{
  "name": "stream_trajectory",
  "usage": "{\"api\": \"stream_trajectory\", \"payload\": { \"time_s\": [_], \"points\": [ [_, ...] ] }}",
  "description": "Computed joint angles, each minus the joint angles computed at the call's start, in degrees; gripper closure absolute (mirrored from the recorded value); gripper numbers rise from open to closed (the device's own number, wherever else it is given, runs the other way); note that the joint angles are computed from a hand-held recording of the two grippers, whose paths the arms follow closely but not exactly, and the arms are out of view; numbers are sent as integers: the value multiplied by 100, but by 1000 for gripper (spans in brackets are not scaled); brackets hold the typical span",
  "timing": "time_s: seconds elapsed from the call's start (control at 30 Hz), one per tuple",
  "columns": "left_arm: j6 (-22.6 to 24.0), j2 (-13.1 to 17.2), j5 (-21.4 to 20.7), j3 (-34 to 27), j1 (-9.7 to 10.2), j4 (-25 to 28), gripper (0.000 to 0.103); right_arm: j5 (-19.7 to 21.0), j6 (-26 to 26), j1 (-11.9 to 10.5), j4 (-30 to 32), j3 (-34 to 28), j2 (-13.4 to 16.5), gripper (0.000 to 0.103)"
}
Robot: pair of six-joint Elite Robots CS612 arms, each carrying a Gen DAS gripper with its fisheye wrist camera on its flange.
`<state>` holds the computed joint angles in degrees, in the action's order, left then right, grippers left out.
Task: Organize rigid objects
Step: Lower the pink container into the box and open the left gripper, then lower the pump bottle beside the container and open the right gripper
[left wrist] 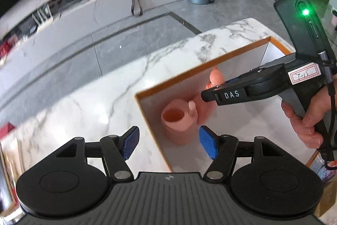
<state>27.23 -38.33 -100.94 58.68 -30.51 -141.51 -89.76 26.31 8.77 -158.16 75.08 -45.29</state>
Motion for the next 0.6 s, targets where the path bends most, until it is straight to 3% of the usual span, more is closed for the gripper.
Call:
{"api": "stream_trajectory", "payload": {
  "time_s": [0.3,0.6],
  "points": [
    [-352,-19,-449,64,125,353,53,-1,-229,91,221,-247,111,76],
    [-621,-16,-747,114,232,283,68,584,-1048,25,-83,-11,-6,64]
  ]
}}
